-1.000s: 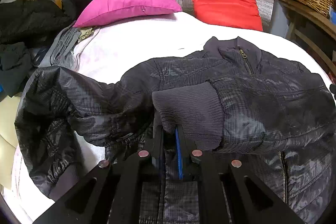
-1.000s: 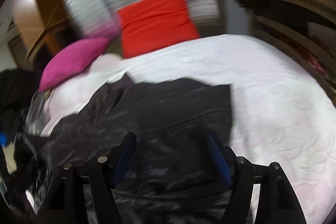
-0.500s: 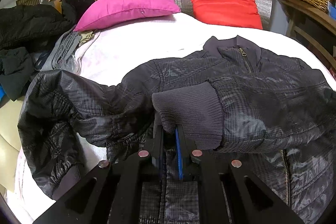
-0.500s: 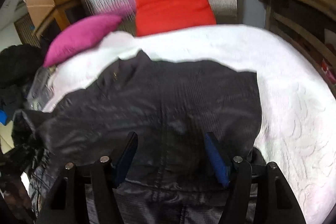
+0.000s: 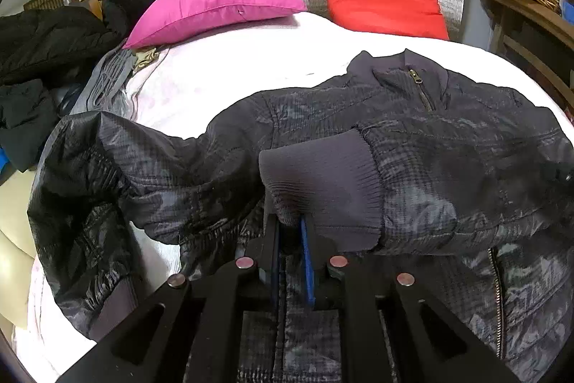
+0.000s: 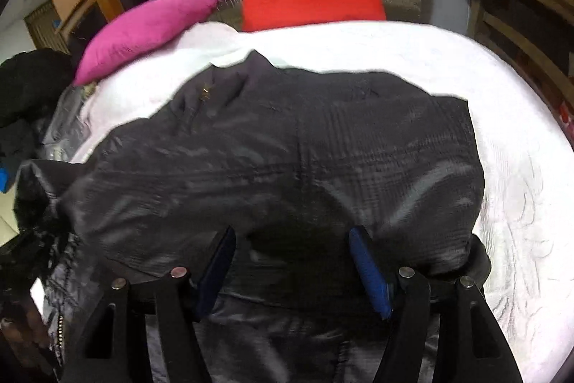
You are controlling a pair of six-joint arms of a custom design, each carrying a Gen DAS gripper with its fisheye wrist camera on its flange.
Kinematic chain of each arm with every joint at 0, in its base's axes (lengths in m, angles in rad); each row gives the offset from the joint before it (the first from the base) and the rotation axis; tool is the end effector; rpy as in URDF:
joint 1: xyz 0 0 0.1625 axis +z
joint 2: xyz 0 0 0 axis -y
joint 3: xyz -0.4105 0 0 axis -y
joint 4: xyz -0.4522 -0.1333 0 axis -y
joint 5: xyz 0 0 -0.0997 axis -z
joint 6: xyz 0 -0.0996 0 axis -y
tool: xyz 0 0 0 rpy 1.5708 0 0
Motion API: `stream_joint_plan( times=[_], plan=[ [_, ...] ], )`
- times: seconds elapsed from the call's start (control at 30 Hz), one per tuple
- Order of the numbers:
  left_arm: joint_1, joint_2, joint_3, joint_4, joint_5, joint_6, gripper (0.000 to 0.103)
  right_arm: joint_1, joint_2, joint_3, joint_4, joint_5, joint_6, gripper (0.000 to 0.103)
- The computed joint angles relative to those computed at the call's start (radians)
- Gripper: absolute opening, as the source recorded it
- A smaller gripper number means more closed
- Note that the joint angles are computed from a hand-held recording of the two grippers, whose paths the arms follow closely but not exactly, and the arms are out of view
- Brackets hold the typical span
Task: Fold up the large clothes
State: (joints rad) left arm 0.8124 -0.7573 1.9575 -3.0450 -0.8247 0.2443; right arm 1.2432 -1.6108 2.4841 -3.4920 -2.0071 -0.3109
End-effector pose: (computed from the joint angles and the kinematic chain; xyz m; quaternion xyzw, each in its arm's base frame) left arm -0.2516 -0.5577 -0.0204 0.3997 0.8329 -0.2148 0.3168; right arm -0.0430 -0.4100 0.2674 -0.1153 -0.8444 0.4050 0.3312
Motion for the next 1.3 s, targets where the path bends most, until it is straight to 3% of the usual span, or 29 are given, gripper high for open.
stream_joint_plan(
  times=[0.13,0.2,0.27,0.3,0.33,0.47,0.83,0.97,1.03,1.17,1.23,1.3],
  plan=[
    [-0.002,-0.009,0.006,0.019,0.006,0.001,0.016,0.035,0.007,0.011,-0.021,0.015,-0.034,0.069],
    [-0.006,-0.015,0.014,0.018,0.015,0.005,0.02,0.037,0.021,-0.004,0.058,0.001,-0.001,0.069],
    [-0.009,-0.032,0.026,0.02,0.017,0.005,0.037,0.044,0.083,-0.037,0.087,-0.061,0.018,0.069],
    [-0.011,-0.046,0.035,0.021,0.018,-0.001,0.05,0.056,0.111,-0.04,0.042,-0.087,-0.008,0.069],
    [-0.012,-0.069,0.051,0.005,0.01,0.0,0.057,0.066,0.108,-0.038,0.038,-0.103,-0.014,0.069],
    [-0.014,-0.136,0.086,-0.035,0.011,0.018,0.067,0.079,0.042,-0.001,0.051,-0.029,0.022,0.069],
    [0.064,-0.269,0.087,-0.254,0.131,0.088,0.085,0.132,0.021,0.047,-0.007,-0.013,0.046,0.069],
    [0.121,-0.277,0.038,-0.202,0.167,0.036,0.087,0.138,0.001,0.059,-0.013,-0.008,0.049,0.069],
    [0.154,-0.276,0.005,-0.105,0.18,-0.031,0.091,0.135,-0.008,0.062,-0.015,-0.004,0.053,0.069],
    [0.215,-0.293,-0.043,0.146,0.11,-0.211,0.091,0.112,-0.024,0.062,-0.004,0.016,0.078,0.069],
    [0.227,-0.286,-0.057,0.196,0.092,-0.224,0.091,0.1,-0.028,0.059,0.009,0.025,0.092,0.069],
    [0.228,-0.27,-0.065,0.202,0.127,-0.222,0.091,0.099,-0.022,0.056,0.009,0.023,0.093,0.069]
  ],
)
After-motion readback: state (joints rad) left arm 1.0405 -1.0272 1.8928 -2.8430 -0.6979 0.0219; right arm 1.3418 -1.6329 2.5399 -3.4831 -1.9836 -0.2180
